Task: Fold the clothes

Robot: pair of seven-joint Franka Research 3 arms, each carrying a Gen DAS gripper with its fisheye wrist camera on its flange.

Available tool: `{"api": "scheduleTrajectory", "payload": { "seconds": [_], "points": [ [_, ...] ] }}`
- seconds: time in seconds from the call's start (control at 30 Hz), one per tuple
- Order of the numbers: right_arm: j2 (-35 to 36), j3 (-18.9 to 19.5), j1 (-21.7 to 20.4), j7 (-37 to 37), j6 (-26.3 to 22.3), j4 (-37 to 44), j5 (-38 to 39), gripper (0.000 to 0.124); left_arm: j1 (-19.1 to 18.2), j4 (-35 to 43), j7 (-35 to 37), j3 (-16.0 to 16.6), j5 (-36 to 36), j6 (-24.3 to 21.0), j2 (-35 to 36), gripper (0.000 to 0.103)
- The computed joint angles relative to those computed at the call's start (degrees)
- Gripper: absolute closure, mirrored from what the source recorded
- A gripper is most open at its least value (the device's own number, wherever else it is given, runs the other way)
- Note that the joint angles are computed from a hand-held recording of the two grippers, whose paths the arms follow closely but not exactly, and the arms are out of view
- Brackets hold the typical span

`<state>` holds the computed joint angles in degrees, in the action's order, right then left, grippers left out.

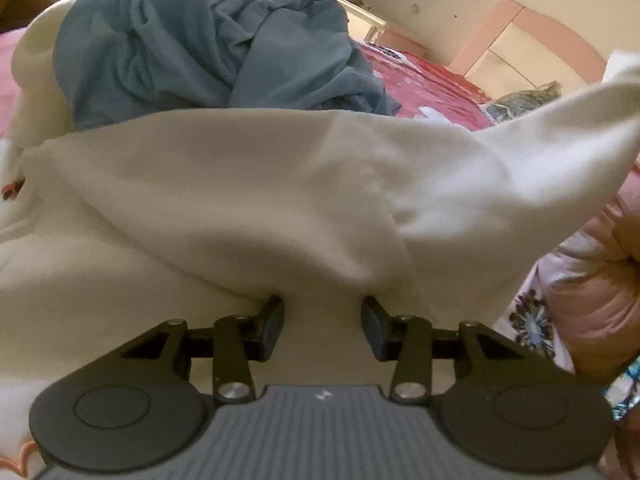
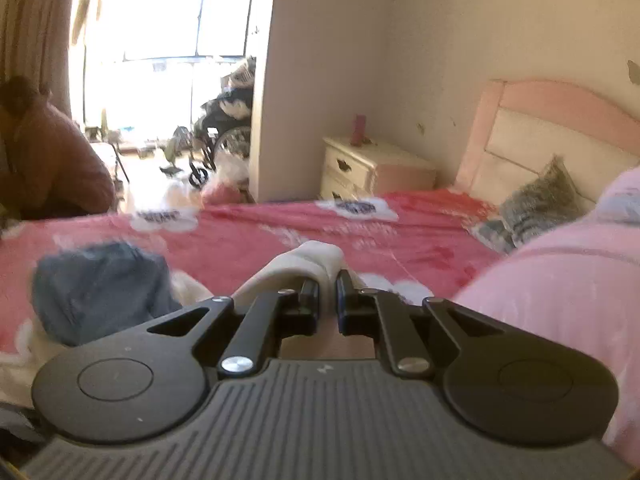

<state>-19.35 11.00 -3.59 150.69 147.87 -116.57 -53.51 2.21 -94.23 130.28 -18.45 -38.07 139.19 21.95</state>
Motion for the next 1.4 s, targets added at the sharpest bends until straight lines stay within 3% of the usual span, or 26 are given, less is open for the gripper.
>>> {"api": "scheduleTrajectory", "payload": {
  "seconds": [0.1,0.23,0.33,0.43,0.6,0.73,0.83,0.97,1.03,1.17,1.27,1.4],
  "points": [
    [0.1,-0.7,1.4,-2.0,2.0,1.0,3.5,0.117,0.7,-0.6,1.0,-0.1,-0.5,-0.6,-1.0,0.057],
    [-0.9,-2.1,5.3,-9.8,5.7,0.8,14.5,0.117,3.0,-3.8,5.8,0.6,-4.3,-2.1,-5.2,0.059],
    [-2.3,-3.4,10.4,-19.1,6.9,0.1,24.8,0.117,4.3,-6.8,6.9,3.7,-5.5,-5.7,-10.0,0.059],
    [-4.0,-6.4,18.9,-31.3,5.9,-0.9,38.0,0.117,5.5,-9.8,6.9,7.7,-6.5,-9.9,-15.0,0.059],
    [-5.2,-8.8,29.2,-46.7,-5.1,-2.3,55.0,0.112,7.0,-15.9,10.8,14.2,-9.0,-17.3,-22.9,0.056],
    [-1.0,-10.7,34.6,-55.4,-22.1,-3.2,69.5,0.100,6.4,-20.7,12.9,17.4,-7.9,-20.1,-27.8,0.055],
    [1.1,-9.0,33.9,-56.0,-29.5,-4.4,72.2,0.100,5.7,-23.6,14.2,19.1,-6.8,-23.1,-29.9,0.055],
    [-4.0,-8.3,31.1,-56.7,-31.7,-7.6,76.3,0.095,4.7,-26.6,14.7,19.9,-5.2,-25.3,-31.2,0.054],
    [-7.7,-7.9,28.5,-54.8,-29.1,-10.2,78.3,0.088,4.2,-27.5,13.9,19.9,-5.0,-25.6,-30.9,0.054],
    [-12.3,-5.6,23.5,-50.3,-18.7,-15.7,80.2,0.085,2.9,-30.2,14.7,19.1,-3.8,-24.3,-31.7,0.054],
    [-10.0,-5.0,23.0,-48.3,-13.7,-17.0,82.0,0.085,2.0,-31.9,17.2,19.5,-3.4,-25.2,-33.1,0.055],
    [-5.5,-5.0,24.1,-48.3,-10.1,-17.3,83.8,0.085,2.2,-32.4,20.6,21.4,-4.0,-30.3,-34.0,0.055]
  ]
}}
